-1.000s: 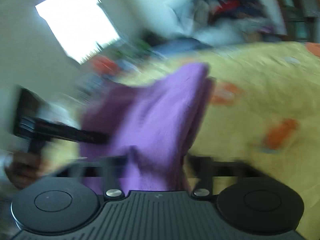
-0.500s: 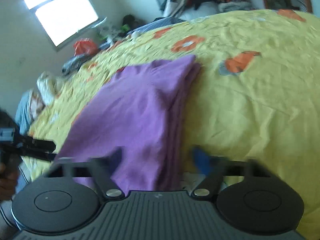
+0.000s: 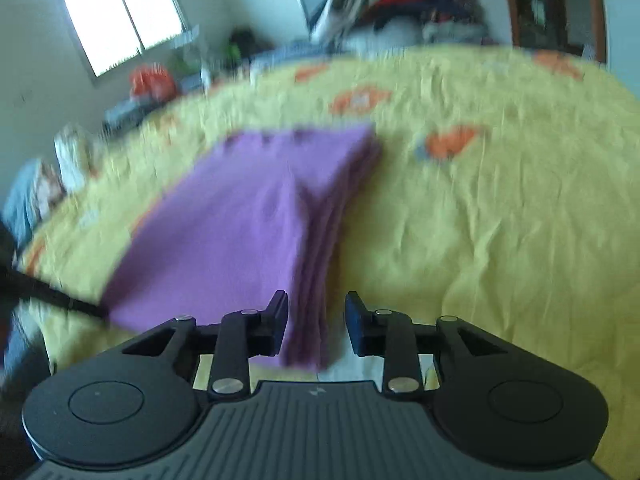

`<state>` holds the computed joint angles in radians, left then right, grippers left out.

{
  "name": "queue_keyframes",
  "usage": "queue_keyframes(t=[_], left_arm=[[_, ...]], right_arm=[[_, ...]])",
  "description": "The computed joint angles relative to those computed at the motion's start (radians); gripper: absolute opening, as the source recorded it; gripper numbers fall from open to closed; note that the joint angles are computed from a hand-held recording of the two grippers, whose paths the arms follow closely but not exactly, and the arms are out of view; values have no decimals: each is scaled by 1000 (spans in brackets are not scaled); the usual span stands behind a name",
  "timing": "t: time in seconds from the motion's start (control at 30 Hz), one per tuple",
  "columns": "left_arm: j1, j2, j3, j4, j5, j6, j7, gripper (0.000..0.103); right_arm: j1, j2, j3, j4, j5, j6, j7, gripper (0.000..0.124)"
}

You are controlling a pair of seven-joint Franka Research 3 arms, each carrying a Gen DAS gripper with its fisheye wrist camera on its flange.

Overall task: Fold small clothes
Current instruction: 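Lay the folded end down and open both tools, then press and square the folded sweater's edges with both open tools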

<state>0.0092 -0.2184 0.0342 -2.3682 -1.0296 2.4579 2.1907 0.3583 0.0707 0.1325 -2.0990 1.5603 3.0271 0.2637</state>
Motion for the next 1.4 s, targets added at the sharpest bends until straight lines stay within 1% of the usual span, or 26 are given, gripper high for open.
queue_keyframes(t=[0.03, 0.07, 0.1, 0.13, 0.17, 0.23, 0.27, 0.3, 0.33, 0.37, 0.4, 0.43, 0.47, 0.53, 0.67, 0.7, 0.77, 0.83, 0.9, 0.93, 1.0, 1.07, 1.2, 1.33, 1.37, 1.4], left_arm=[[-10, -6, -6, 1, -33, 36, 36, 76], [-22, -4, -17, 8, -62, 87, 56, 82], [-38, 13, -36, 30, -76, 141, 50, 82], [-53, 27, -43, 48, -104, 167, 64, 82], [-69, 50, -51, 69, -142, 200, 83, 83], [-90, 107, -94, 101, -120, 300, 55, 80], [-93, 122, -110, 100, -71, 331, 16, 78], [-95, 139, -123, 94, -19, 348, -43, 75], [-94, 149, -135, 85, -31, 356, -39, 74], [-122, 139, -137, 63, -90, 421, 34, 73], [-129, 122, -147, 37, -80, 452, 46, 73], [-137, 103, -148, 11, -65, 461, 29, 73], [-145, 80, -141, -6, -57, 437, 8, 73], [-161, 50, -122, -28, -44, 404, -3, 74], [-197, 32, -92, -31, -78, 418, 25, 76], [-201, 34, -90, -27, -78, 428, 29, 77], [-208, 42, -95, -24, -56, 469, 22, 80], [-208, 53, -92, -21, -25, 472, -17, 84], [-206, 70, -91, -16, 5, 465, -51, 85], [-204, 77, -92, -15, 21, 462, -64, 86], [-216, 83, -97, -20, 0, 494, -28, 93], [-221, 84, -102, -25, 1, 511, -29, 94], [-229, 69, -94, -37, -15, 500, -28, 96], [-226, 39, -92, -69, 42, 496, -76, 97], [-228, 29, -90, -81, 58, 503, -92, 99], [-232, 22, -85, -92, 69, 512, -106, 102]], right_arm=[[10, 29, 9, 41, 35, 42, -65, 30], [17, 57, 11, 74, 1, 54, -61, 30], [17, 87, 17, 109, -52, 47, -34, 30], [17, 121, 22, 149, -87, 39, -27, 30], [24, 156, 23, 181, -176, 41, 32, 30], [62, 225, -7, 235, -389, 57, 197, 31], [102, 260, -55, 259, -517, 52, 302, 30], [157, 293, -126, 280, -648, 38, 417, 30], [180, 325, -163, 300, -744, 39, 504, 30], [179, 344, -165, 308, -774, 68, 521, 30], [146, 354, -132, 320, -743, 73, 484, 35], [104, 354, -93, 329, -723, 55, 477, 35], [96, 349, -88, 328, -734, 44, 503, 35], [139, 324, -124, 289, -803, 92, 568, 37], [118, 275, -82, 241, -844, 113, 607, 38], [129, 267, -92, 233, -868, 107, 635, 39], [192, 260, -166, 223, -953, 86, 737, 41], [172, 255, -140, 213, -975, 85, 749, 47], [159, 253, -123, 199, -1002, 91, 767, 66], [151, 255, -113, 194, -1015, 92, 773, 68], [131, 262, -93, 190, -1035, 84, 793, 69], [116, 265, -77, 177, -1067, 101, 800, 69], [138, 252, -108, 158, -1148, 98, 878, 69], [181, 224, -157, 113, -1236, 114, 967, 71], [205, 208, -182, 93, -1263, 117, 1001, 75], [215, 190, -193, 70, -1280, 117, 1026, 84]])
